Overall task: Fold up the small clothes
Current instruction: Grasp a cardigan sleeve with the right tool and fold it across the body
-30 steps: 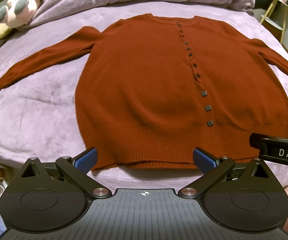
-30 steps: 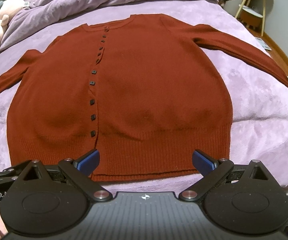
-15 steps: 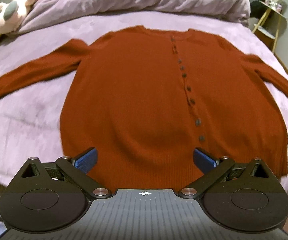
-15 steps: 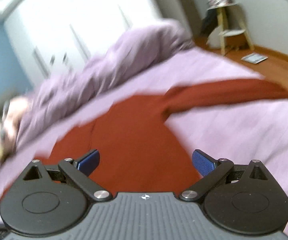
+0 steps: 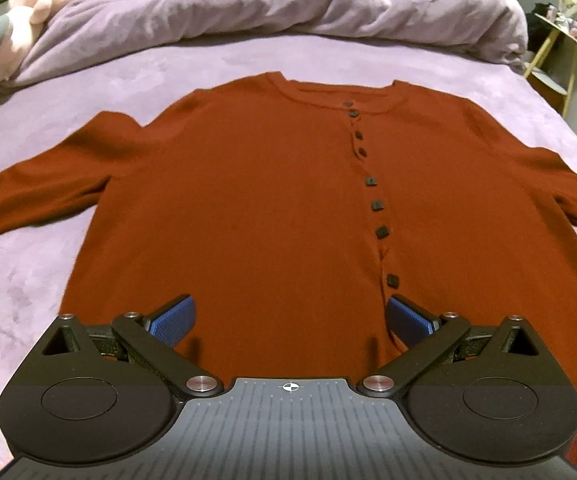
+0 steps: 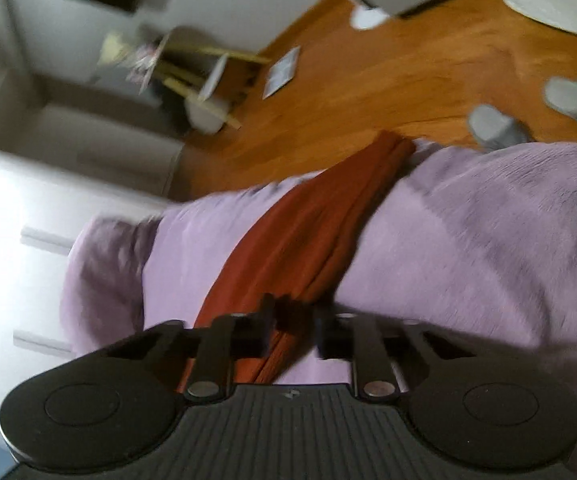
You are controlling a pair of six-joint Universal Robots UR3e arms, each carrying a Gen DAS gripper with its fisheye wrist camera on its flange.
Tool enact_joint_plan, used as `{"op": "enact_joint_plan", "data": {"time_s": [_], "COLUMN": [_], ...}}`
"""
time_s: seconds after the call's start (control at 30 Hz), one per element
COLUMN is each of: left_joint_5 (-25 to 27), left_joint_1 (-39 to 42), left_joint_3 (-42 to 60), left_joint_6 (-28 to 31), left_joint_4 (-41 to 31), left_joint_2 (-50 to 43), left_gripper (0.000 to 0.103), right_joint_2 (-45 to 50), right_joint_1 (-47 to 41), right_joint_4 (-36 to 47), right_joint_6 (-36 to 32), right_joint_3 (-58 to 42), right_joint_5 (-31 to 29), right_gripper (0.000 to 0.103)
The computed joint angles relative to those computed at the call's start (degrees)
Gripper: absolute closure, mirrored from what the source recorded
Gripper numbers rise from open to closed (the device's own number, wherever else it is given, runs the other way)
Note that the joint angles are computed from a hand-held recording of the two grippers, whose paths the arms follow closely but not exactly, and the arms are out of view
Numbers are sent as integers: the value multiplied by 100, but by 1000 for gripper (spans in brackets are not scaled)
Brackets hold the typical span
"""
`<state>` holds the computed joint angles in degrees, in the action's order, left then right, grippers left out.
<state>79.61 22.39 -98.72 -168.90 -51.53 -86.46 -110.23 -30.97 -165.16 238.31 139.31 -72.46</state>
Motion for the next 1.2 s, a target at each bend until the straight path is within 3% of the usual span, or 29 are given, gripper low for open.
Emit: {"op": "enact_joint_plan", "data": {"time_s": [0.1,0.17,0.23,0.3,0.33,0.43,0.53,0.6,0.63,0.67,0.77,0.83,0.87,1.03,1.13,1.2], "left_joint_5": [-11,-9,-70,-295,-493,-1253,-2172,-2603,-2705,-2731,-2659,-2688,-2733,-2860,-2749,-2784], "left_joint_1": [60,137,266,427,532,793,1023,1072,1050,999,820,751,722,560,422,386], "left_joint_3": [101,171,209,236,260,460,653,820,1032,1222,1843,2199,2452,3731,4220,4356], "left_joint_6": [12,37,75,121,136,154,106,130,149,124,6,-24,-9,-281,-437,-444], "left_joint_4": [-47,-99,-76,-70,-62,-137,-261,-323,-442,-503,-580,-608,-735,-1384,-1610,-1667], "left_joint_2": [-217,-306,-341,-320,-312,-388,-533,-764,-977,-1174,-1839,-2253,-2480,-3595,-4009,-4133], "left_gripper": [0,0,0,0,0,0,0,0,0,0,2,8,15,24,34,51], "right_joint_2": [493,981,1453,2214,2415,2982,3687,4153,4340,4497,4688,4731,4632,4397,4237,4307], "right_joint_1": [294,833,1619,2737,3072,3850,4378,4705,4875,5058,5285,5273,5222,4793,4727,4812], "right_joint_4": [-651,-183,726,963,971,-42,-433,-136,11,42,364,643,615,308,2,-54], "right_joint_6": [59,-83,-904,-1591,-1850,-2644,-3091,-3207,-3314,-3393,-3206,-2803,-2606,-2089,-1980,-1878], "right_joint_3": [56,-664,-1864,-3064,-3511,-4259,-5009,-5540,-5714,-5789,-5847,-5810,-5558,-4700,-4296,-4376], "right_joint_5": [-419,-1164,-2271,-3454,-3490,-2458,-925,-396,-385,-490,-938,-1106,-1071,-523,-435,-485], "right_gripper": [89,95,96,96,96,96,93,74,56,49,49,49,49,49,50,50]}}
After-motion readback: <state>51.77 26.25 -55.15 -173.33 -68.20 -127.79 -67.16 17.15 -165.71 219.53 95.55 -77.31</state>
